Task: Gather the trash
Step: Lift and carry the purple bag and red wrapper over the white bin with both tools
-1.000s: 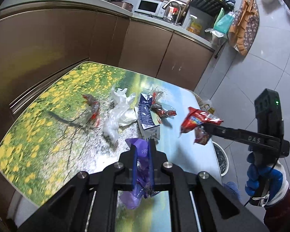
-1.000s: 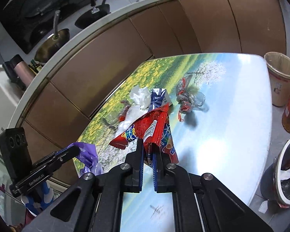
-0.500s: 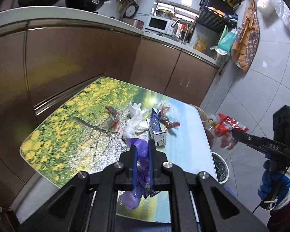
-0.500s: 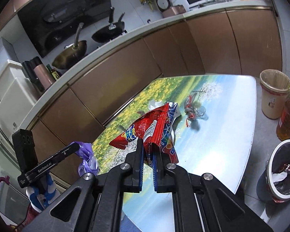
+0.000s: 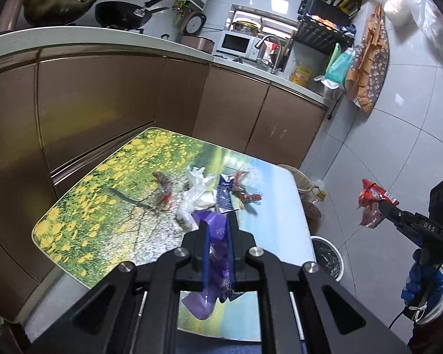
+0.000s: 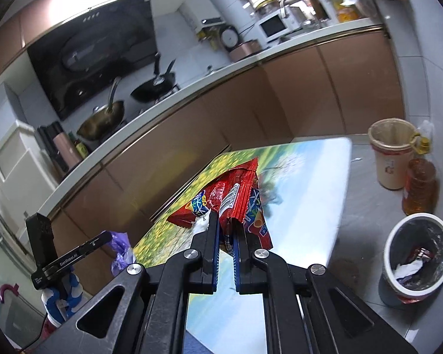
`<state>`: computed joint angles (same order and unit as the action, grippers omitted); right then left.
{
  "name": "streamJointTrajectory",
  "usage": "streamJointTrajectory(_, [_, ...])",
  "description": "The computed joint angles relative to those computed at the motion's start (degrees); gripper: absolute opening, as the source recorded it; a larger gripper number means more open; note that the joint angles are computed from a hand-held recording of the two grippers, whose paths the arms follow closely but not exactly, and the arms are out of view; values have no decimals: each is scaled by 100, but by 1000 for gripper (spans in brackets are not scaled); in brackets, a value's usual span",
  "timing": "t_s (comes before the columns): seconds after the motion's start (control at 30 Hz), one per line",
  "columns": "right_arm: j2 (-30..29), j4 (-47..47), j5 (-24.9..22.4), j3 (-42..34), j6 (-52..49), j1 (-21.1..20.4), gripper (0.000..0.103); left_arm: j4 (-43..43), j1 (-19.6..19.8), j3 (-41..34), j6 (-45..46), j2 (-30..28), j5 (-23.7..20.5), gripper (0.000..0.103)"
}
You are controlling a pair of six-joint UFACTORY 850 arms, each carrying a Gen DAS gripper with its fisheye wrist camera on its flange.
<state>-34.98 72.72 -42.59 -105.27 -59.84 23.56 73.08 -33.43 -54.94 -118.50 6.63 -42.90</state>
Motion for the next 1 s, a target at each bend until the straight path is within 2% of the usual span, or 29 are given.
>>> streamJointTrajectory(0.33, [122, 495, 367, 308, -82, -511, 8, -185, 141, -728, 541, -698, 504, 9])
streamJointTrajectory(0.57, [-41, 516, 577, 285, 135, -773, 8, -649, 252, -1675, 1473, -1562, 1036, 9])
streamJointTrajectory(0.8, [-387, 227, 805, 31, 586, -952, 8, -1966, 334, -3270, 3386, -2915, 1551, 9])
streamJointTrajectory(1.0, [-786, -236, 972, -305, 1193, -1102, 8, -3843, 356, -5233, 5715, -4407, 1541, 9])
